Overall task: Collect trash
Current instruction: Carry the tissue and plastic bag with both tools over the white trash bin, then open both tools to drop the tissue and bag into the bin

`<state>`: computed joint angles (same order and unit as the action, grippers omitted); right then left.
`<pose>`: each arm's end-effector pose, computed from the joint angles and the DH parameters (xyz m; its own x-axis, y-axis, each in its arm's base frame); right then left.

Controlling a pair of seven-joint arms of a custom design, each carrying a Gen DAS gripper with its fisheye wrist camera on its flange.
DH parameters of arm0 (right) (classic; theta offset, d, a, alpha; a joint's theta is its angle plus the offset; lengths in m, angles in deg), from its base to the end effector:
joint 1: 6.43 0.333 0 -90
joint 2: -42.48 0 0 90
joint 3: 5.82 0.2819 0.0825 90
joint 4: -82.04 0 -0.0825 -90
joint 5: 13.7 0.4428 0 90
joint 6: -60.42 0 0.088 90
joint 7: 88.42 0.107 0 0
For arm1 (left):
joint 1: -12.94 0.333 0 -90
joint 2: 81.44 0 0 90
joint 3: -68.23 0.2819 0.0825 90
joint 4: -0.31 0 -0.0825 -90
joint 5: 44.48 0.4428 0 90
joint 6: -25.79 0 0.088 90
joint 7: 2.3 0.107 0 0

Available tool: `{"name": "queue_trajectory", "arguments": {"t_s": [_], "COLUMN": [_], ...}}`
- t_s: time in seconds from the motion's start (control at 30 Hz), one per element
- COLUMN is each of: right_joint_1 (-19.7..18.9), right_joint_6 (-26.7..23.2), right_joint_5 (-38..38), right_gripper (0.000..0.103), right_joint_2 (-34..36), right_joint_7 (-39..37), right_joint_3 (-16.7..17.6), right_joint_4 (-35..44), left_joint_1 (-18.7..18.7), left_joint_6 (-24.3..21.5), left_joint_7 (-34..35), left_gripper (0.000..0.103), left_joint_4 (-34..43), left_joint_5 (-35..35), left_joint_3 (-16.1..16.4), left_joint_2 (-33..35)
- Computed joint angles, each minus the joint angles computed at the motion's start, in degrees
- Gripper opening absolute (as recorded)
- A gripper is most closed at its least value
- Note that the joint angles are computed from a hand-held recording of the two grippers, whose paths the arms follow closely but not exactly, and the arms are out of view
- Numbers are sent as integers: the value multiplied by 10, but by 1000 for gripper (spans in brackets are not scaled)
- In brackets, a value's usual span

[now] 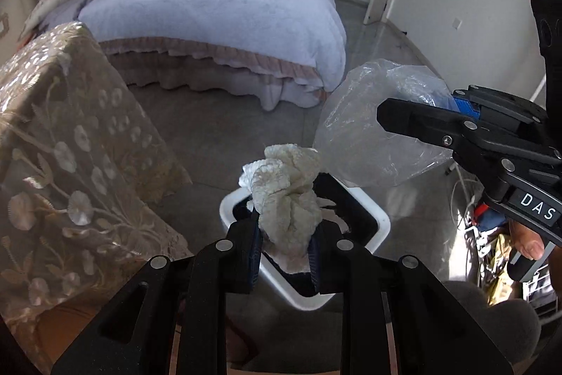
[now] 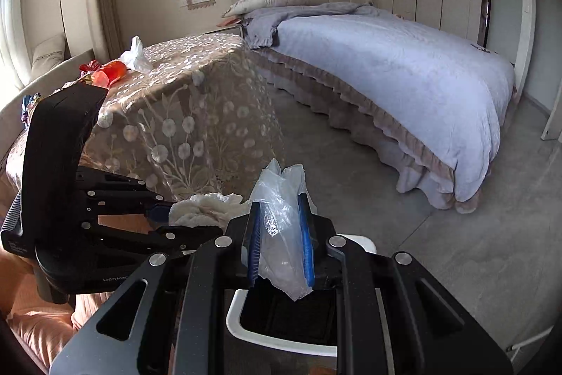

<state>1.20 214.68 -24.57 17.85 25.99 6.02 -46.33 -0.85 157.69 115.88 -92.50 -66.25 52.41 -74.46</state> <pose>0.5107 0.2001 0.5920 0.0973 -0.9934 -0.0609 -0.6280 -0.0138 -0.7781 0.6068 -0.3432 0.5697 -0.7557 -0.6433 0.1227 -0.5686 0.5516 -0.6102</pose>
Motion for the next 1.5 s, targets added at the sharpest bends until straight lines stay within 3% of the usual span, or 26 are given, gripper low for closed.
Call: {"name": "queue_trajectory", "arguments": {"t_s": [0.03,0.2,0.23,0.27,0.3,0.33,0.43,0.8,1.3,1.5], "right_joint_1": [17,25,27,25,19,14,16,15,30,49], "right_joint_6": [-6,-19,-26,-35,-32,-18,-46,-38,26,75], "right_joint_5": [28,85,94,101,98,94,106,104,81,91], "right_gripper": [21,25,38,78,95,98,98,98,98,98], "right_joint_2": [1,14,18,22,22,20,29,49,67,99], "right_joint_7": [-24,-78,-90,-99,-97,-99,-120,-133,-150,-160], "right_joint_3": [-21,-55,-60,-63,-60,-58,-63,-58,-38,-34], "right_joint_4": [-7,-25,-25,-24,-29,-37,-30,-9,64,110], "left_joint_1": [-2,-11,-12,-16,-18,-15,-17,-3,20,15], "left_joint_6": [-17,-93,-112,-127,-126,-112,-118,-118,18,101], "left_joint_7": [7,22,20,15,13,25,37,34,52,-19], "left_gripper": [22,25,30,66,96,99,98,98,98,98], "left_joint_4": [14,80,96,112,121,113,124,149,27,-40], "left_joint_5": [1,34,40,49,60,56,66,55,-7,43], "left_joint_3": [-3,-15,-17,-19,-19,-23,-26,-30,-6,21], "left_joint_2": [16,85,99,112,121,119,131,141,1,-68]}}
